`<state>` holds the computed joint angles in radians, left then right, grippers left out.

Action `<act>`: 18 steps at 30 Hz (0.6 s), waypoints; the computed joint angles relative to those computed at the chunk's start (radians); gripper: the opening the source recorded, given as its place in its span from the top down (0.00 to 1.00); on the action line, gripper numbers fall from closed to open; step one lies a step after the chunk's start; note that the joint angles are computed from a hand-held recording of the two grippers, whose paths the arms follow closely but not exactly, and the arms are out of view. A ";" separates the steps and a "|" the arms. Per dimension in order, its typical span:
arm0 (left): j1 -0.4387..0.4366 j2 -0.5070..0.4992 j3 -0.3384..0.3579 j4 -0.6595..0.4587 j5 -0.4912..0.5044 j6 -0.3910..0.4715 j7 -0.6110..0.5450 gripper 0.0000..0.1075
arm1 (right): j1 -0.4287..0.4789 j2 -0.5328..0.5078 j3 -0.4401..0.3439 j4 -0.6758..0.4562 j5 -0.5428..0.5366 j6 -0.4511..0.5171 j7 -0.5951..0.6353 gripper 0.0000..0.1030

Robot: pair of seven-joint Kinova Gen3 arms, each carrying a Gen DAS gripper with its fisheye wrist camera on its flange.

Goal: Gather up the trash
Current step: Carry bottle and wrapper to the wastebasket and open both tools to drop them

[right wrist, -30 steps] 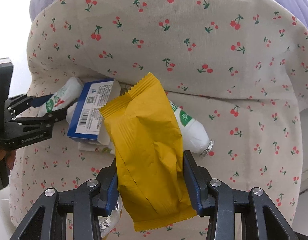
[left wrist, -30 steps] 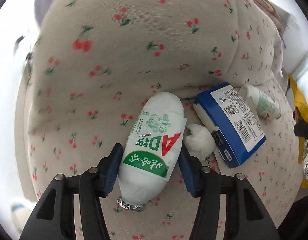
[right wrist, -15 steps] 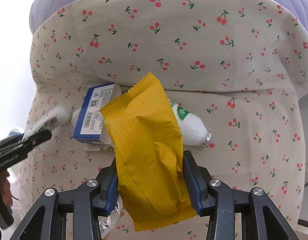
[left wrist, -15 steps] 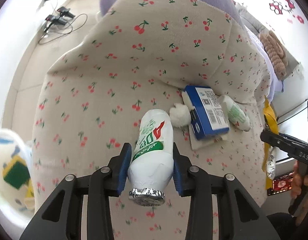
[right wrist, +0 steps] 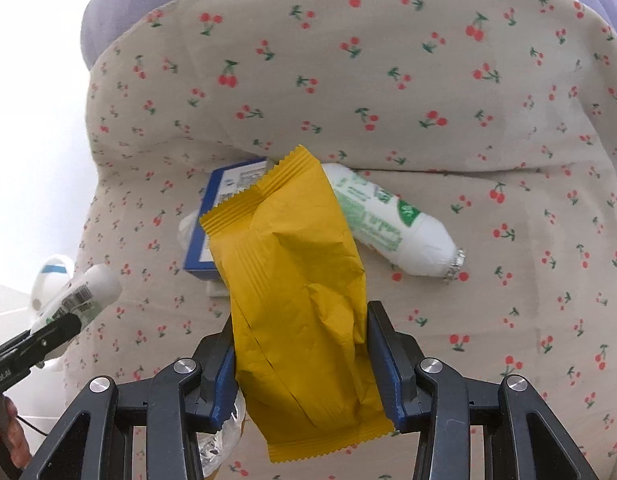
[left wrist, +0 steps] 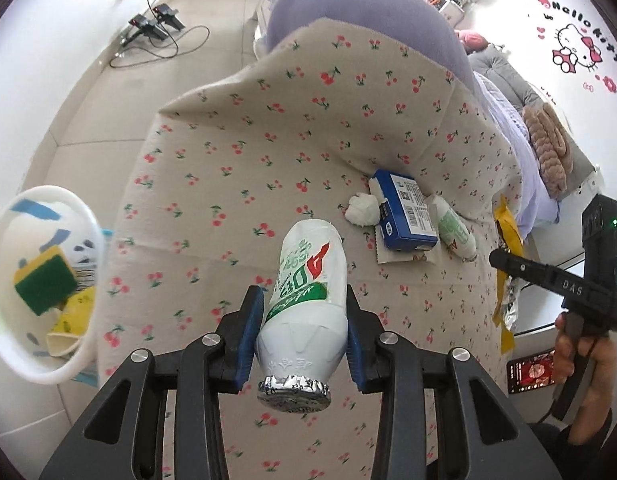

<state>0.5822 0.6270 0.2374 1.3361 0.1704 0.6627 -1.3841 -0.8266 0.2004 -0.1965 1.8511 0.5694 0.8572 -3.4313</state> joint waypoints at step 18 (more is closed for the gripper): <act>-0.186 -0.207 0.001 0.311 0.092 -0.205 -0.055 0.63 | -0.080 0.144 0.047 -0.239 0.061 0.020 0.069 0.52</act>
